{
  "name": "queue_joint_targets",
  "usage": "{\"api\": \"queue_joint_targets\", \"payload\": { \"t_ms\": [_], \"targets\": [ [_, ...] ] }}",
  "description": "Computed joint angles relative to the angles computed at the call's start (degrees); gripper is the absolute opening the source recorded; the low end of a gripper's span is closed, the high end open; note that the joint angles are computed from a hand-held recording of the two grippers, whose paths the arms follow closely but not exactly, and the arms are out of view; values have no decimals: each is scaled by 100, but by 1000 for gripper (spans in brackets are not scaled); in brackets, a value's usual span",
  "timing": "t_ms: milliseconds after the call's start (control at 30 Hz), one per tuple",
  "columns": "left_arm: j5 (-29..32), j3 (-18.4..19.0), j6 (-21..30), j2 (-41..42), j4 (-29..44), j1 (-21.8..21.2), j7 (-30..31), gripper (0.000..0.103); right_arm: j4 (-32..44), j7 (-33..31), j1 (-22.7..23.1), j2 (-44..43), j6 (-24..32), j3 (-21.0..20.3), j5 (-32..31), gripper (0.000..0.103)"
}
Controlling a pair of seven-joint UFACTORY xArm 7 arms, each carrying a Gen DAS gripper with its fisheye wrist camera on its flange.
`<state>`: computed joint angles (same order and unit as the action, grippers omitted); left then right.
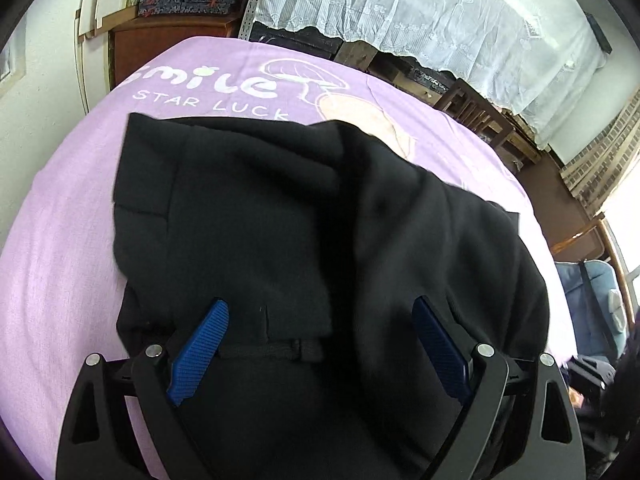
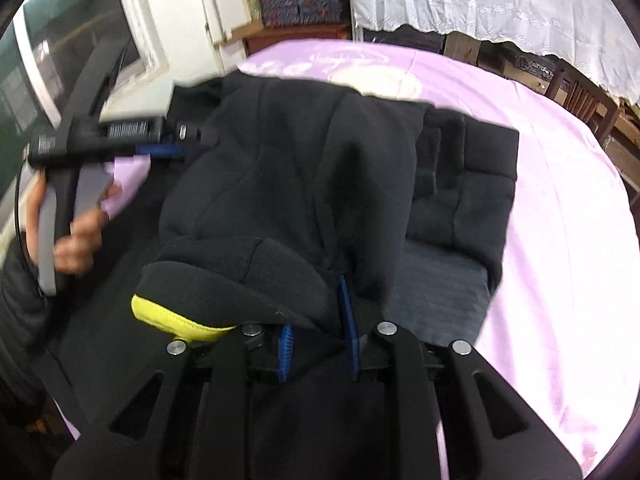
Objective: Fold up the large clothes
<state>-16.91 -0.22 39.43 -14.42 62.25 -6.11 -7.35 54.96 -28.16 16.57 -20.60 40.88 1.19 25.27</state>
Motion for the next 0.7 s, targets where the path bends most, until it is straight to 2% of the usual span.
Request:
{"api": "queue_joint_targets", "payload": {
  "t_ms": [133, 433, 500, 567, 600, 633, 667, 700],
  "targets": [
    [-1031, 359, 72, -421, -335, -283, 692, 94, 32, -224, 162, 32, -300, -157, 596, 22],
    [-2991, 808, 1012, -847, -879, -703, 1870, 94, -117, -490, 233, 77, -883, 47, 345, 24],
    [-2853, 616, 960, -827, -902, -559, 1716, 94, -197, -547, 188, 42, -1002, 119, 45, 27],
    [-2745, 525, 873, -851, -932, -472, 1610, 94, -364, -293, -70, -40, -1297, 438, -782, 33],
    [-2785, 530, 853, -882, -952, -467, 1608, 94, -533, -168, -205, -128, -1529, 597, -1243, 44],
    [-2802, 533, 812, -927, -994, -449, 1600, 94, -726, -87, -300, -248, -1745, 698, -1635, 69],
    [-2794, 543, 784, -962, -1024, -427, 1590, 94, -992, -65, -398, -438, -1996, 797, -2003, 82],
    [-2807, 554, 754, -982, -1050, -417, 1577, 94, -1241, -226, -256, -626, -2192, 665, -2130, 91]
  ]
}}
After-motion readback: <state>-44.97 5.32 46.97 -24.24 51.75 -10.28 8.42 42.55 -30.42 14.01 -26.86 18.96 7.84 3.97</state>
